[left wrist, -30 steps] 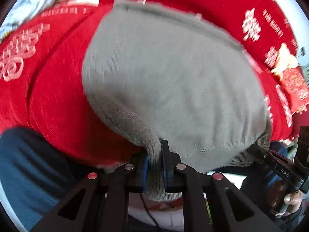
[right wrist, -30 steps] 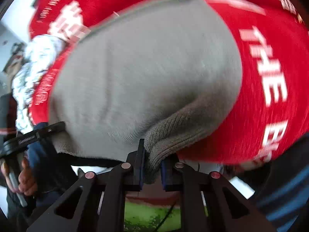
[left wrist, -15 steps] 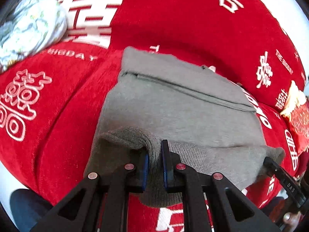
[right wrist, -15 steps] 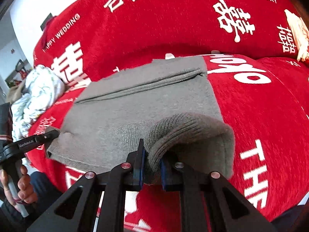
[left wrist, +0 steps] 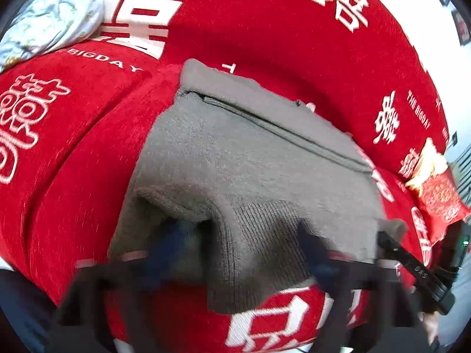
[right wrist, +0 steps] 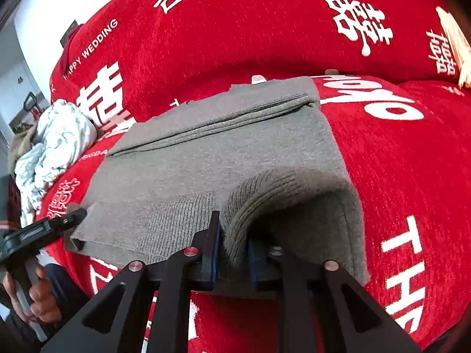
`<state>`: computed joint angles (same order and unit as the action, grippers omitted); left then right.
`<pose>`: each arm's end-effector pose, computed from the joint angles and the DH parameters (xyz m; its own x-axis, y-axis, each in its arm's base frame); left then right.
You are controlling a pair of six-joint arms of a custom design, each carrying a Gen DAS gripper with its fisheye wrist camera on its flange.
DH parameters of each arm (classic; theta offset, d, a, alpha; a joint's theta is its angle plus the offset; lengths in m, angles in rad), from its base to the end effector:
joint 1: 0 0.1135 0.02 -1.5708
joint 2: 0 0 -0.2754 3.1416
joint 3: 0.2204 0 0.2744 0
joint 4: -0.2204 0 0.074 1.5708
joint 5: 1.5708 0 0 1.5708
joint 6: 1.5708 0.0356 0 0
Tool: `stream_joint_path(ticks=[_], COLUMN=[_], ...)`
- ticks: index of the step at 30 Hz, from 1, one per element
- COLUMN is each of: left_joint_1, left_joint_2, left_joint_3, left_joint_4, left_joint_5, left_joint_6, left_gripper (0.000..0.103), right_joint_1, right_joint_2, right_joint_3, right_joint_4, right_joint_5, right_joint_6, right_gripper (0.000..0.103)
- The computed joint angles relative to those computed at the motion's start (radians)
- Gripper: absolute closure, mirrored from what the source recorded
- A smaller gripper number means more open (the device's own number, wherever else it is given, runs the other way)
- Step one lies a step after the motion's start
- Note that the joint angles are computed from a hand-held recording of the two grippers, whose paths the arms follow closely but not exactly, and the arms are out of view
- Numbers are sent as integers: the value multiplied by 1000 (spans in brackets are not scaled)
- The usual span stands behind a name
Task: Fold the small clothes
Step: 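Hold the hem with both grippers and fold it up toward the collar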
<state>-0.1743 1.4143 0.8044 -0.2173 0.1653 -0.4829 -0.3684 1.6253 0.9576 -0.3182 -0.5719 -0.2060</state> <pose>0.2992 -0.0586 0.2010 -0.7724 -0.3291 -0.5433 -0.0879 0.9025 -0.4216 0.3239 -0.1044 0.1831 -0.7663 0.1115 -0.6327 -0.1355 0.9346 0.3288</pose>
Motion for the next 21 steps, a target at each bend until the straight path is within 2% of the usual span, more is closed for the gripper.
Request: stream_joint_path(ticks=[2,4,6,8,10,11,13,14,16,17,18,19,20,21], left_joint_1=[-19,-23,-14,-13,-28,-41,-52,-61,-83,-87,-84,-75,-51,-37], left_joint_2=[-38,-34,-40,-36,-26,-23,-21,-10,20,31,30,28,25,11], left_joint_3=[-21,-11,-29,-43,-35,-25,-17,-6,18,25,24,22,23,16], left_joint_4=[2,-30,-27,-18,-24,-33,-40,-49,-69,-71,-67,-67,-73,-68], left_joint_5=[-32,-14,29,52,29,20,51,64,43,25,23,33,70,83], left_joint_6=[4,8,-23,-47,-49,-50,-47,-42,-22,-13,-10,-9,-12,-18], left_gripper=[14,14,14,14,14,16,43,49,70,73,83,91,91,91], right_joint_1=[0,5,2,-7,-14,-14,-16,-19,-29,-29,-28,-25,-21,-18], right_joint_2=[-10,-17,-14,-13,-20,-22,-18,-15,-2,-1,3,0,-1,2], right_joint_3=[-12,-23,-23,-24,-35,-36,-31,-29,-23,-23,-19,-19,-15,-3], right_joint_4=[12,21,18,19,35,38,30,29,29,31,21,19,7,-22], right_joint_5=[1,11,1,-23,-42,-42,-46,-52,-71,-73,-69,-56,-44,-32], right_joint_6=[-6,-10,-7,3,21,26,29,33,46,50,38,25,3,-26], right_gripper=[76,75,68,47,37,37,37,37,37,37,41,56,84,86])
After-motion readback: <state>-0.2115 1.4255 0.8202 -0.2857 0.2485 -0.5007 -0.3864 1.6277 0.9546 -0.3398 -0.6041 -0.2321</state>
